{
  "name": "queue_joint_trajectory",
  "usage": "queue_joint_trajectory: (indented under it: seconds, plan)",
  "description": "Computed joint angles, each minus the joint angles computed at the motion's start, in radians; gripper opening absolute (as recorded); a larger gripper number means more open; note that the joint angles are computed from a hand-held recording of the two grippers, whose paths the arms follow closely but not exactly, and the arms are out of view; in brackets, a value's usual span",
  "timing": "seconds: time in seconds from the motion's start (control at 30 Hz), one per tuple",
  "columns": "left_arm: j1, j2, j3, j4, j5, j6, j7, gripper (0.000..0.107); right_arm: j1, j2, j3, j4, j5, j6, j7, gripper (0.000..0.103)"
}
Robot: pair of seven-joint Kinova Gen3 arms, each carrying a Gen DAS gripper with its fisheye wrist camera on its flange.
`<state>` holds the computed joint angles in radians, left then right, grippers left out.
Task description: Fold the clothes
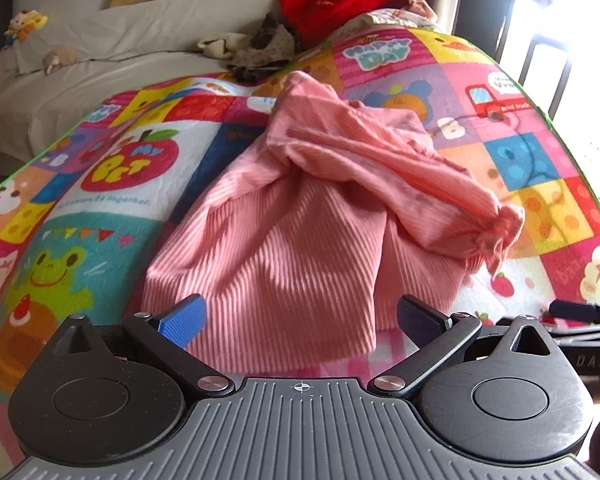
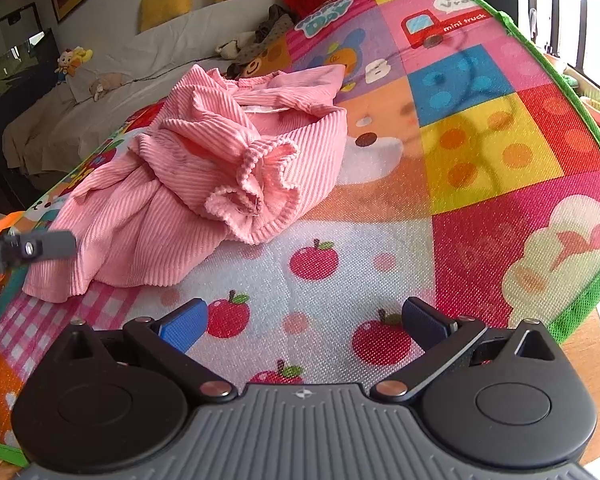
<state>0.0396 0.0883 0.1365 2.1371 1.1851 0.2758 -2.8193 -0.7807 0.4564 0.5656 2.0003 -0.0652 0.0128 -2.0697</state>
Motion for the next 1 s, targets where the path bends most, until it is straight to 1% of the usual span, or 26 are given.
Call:
queue_joint_trajectory:
  seconds: [0.03,0.07,0.13,0.17,0.23,0.27,0.3,0.33,0.4,0.43,0.47,0.53,0.6,0.67,0.73,0.77,0.8,0.83,0.87,0.93,1.0]
  plan:
    - [-0.017,0.008,0.007,-0.019,0.025,0.024,-0.041,0.103,-0.013,0.007,0.014,-0.013,0.004,0.024,-0.002,0.103]
    - [-0.015,0.018,0.003,-0.034,0.052,0.032,-0.081,0.103,-0.023,0.012,0.023,-0.027,0.016,0.048,-0.01,0.103]
    - [-0.017,0.041,0.015,-0.068,0.062,0.026,-0.113,0.103,-0.017,0.017,0.015,-0.053,0.059,0.091,-0.034,0.103]
    - [-0.006,0.059,0.007,-0.092,0.045,0.027,-0.105,0.103,-0.004,0.016,-0.001,-0.066,0.085,0.111,-0.041,0.103]
    - [-0.003,0.098,-0.002,-0.144,-0.026,0.058,-0.044,0.103,0.041,0.01,-0.052,-0.09,0.136,0.147,-0.038,0.103]
    - [-0.012,0.117,0.0,-0.167,-0.055,0.081,-0.025,0.103,0.074,0.003,-0.087,-0.098,0.143,0.155,-0.017,0.103]
    - [-0.036,0.134,0.021,-0.183,-0.072,0.093,-0.021,0.103,0.096,-0.004,-0.106,-0.097,0.145,0.148,-0.005,0.103]
    - [-0.053,0.15,0.033,-0.196,-0.076,0.103,-0.032,0.103,0.102,-0.015,-0.106,-0.089,0.154,0.124,-0.009,0.103]
    - [-0.083,0.184,0.055,-0.224,-0.09,0.124,-0.049,0.103,0.082,-0.028,-0.068,-0.059,0.175,0.044,-0.035,0.103]
    - [-0.093,0.201,0.066,-0.234,-0.093,0.12,-0.062,0.103,0.089,-0.039,-0.06,-0.051,0.189,0.003,-0.052,0.103]
    - [-0.098,0.215,0.074,-0.245,-0.107,0.114,-0.06,0.103,0.116,-0.051,-0.07,-0.045,0.207,-0.038,-0.075,0.103]
    - [-0.089,0.254,0.074,-0.28,-0.169,0.112,-0.013,0.103,0.207,-0.056,-0.131,-0.045,0.235,-0.119,-0.15,0.103]
    - [-0.074,0.289,0.07,-0.317,-0.231,0.111,0.05,0.103,0.299,-0.018,-0.197,-0.087,0.274,-0.15,-0.232,0.103]
    - [-0.059,0.318,0.063,-0.349,-0.283,0.105,0.116,0.103,0.392,0.027,-0.274,-0.162,0.322,-0.116,-0.28,0.103]
    - [-0.063,0.329,0.071,-0.365,-0.311,0.097,0.157,0.103,0.471,0.056,-0.359,-0.233,0.343,-0.056,-0.264,0.103]
    - [-0.068,0.332,0.077,-0.37,-0.324,0.093,0.175,0.103,0.497,0.074,-0.387,-0.264,0.33,-0.039,-0.233,0.102]
    - [-0.08,0.332,0.089,-0.371,-0.332,0.089,0.182,0.103,0.513,0.09,-0.406,-0.292,0.306,-0.022,-0.194,0.098]
    - [-0.096,0.331,0.104,-0.37,-0.339,0.086,0.185,0.103,0.515,0.103,-0.409,-0.314,0.292,-0.009,-0.171,0.091]
    - [-0.119,0.329,0.128,-0.365,-0.338,0.077,0.174,0.103,0.517,0.116,-0.411,-0.332,0.293,0.0,-0.165,0.089]
    - [-0.172,0.325,0.182,-0.353,-0.333,0.057,0.145,0.103,0.524,0.14,-0.419,-0.368,0.328,0.022,-0.184,0.086]
    - [-0.211,0.327,0.222,-0.343,-0.342,0.032,0.131,0.103,0.528,0.164,-0.424,-0.401,0.315,0.039,-0.162,0.085]
